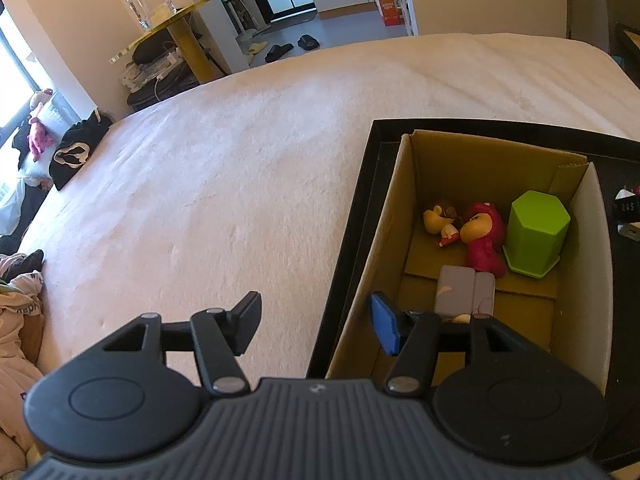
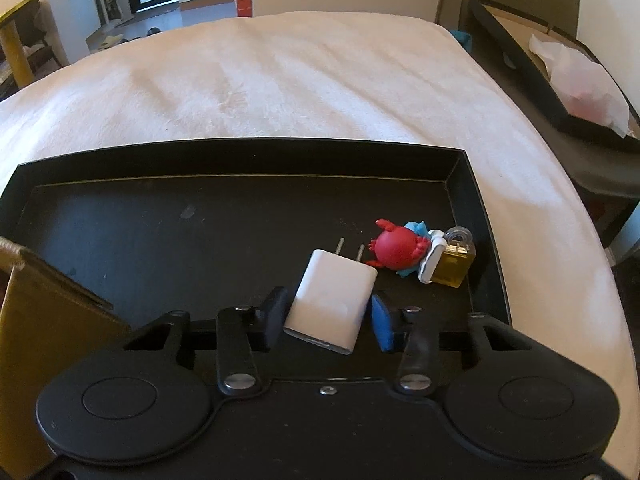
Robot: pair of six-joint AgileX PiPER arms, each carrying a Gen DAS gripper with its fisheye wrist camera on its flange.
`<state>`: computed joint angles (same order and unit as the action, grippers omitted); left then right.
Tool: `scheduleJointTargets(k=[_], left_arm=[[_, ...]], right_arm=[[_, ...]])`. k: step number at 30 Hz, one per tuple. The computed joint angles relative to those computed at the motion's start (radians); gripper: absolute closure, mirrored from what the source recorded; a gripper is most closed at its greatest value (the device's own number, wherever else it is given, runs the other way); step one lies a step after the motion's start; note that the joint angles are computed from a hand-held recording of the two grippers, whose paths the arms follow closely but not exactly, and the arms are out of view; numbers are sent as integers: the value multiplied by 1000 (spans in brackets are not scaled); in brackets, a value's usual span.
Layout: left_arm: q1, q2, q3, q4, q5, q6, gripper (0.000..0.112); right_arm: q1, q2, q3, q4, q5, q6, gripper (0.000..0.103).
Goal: Organize rigid objects
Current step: 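Lower the right gripper onto the white plug charger and close it, then carry the white charger with the right gripper into the box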
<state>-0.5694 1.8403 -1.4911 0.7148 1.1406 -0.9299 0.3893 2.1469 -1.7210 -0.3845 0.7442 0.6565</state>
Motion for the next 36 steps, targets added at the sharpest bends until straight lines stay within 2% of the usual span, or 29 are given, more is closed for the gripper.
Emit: scheduleJointTargets(k=[4,8,15,24,36], left_arm=[[1,-5,8,0,-7,-10,54],[0,-12,13,-1,-10,-21,54],[4,-45,41,-32,-43,-4,54],[9,-78,75,-59,-73,11,54],[15,-99,91,-70,-89,17,54]], right_arm=[[-31,-18,14,94,-33,-71,66],[-23,-55,54,30,-54,-31,67],[-42,-135,113,137,-123,-110,67],[-43,-230,163,201,-195,-155,67],[-34,-284,172,339,-231,-323,67]])
